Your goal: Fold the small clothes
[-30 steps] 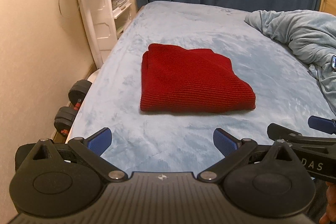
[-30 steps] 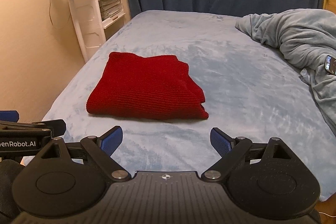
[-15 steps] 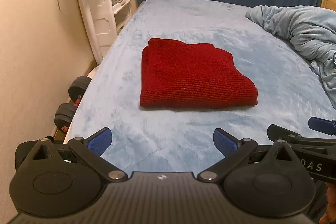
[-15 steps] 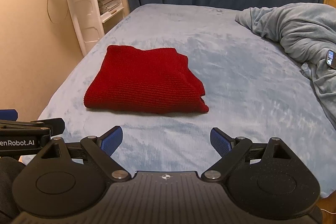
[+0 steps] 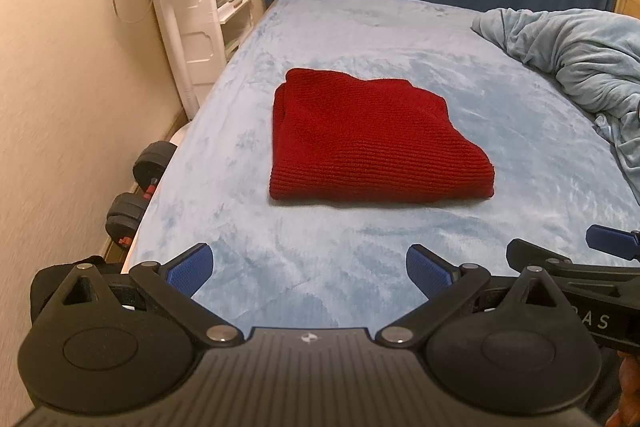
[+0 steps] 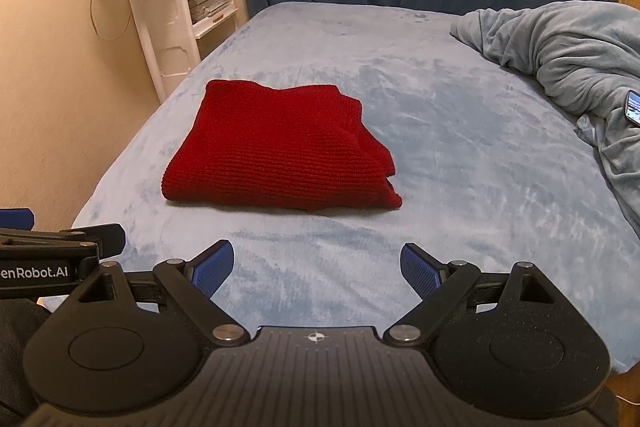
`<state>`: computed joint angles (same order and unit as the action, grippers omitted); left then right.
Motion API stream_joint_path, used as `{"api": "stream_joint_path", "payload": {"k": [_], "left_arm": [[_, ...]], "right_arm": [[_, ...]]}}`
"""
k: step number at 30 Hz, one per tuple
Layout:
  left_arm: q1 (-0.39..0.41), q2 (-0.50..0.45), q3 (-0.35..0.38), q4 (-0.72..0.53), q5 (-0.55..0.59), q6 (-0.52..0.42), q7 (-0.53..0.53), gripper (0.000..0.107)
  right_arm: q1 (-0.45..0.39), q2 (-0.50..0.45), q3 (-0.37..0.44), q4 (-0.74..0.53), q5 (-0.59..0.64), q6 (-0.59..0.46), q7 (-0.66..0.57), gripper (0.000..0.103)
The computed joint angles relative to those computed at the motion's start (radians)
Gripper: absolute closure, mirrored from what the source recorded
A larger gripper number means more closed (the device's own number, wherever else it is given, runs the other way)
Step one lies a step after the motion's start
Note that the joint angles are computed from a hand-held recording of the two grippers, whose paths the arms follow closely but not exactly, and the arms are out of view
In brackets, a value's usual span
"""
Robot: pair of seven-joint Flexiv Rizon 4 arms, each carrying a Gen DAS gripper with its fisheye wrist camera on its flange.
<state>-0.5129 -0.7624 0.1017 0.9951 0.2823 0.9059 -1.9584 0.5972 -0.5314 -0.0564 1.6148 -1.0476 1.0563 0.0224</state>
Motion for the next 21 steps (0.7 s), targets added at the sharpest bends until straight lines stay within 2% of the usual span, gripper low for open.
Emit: {"api": "stream_joint_path", "payload": {"k": [21], "left_arm": [[-0.003, 0.005, 0.005, 0.009, 0.008, -0.005, -0.013, 0.004]], "right_arm": [[0.003, -0.004, 0.001, -0.002, 0.010, -0.002, -0.004, 0.012]]}}
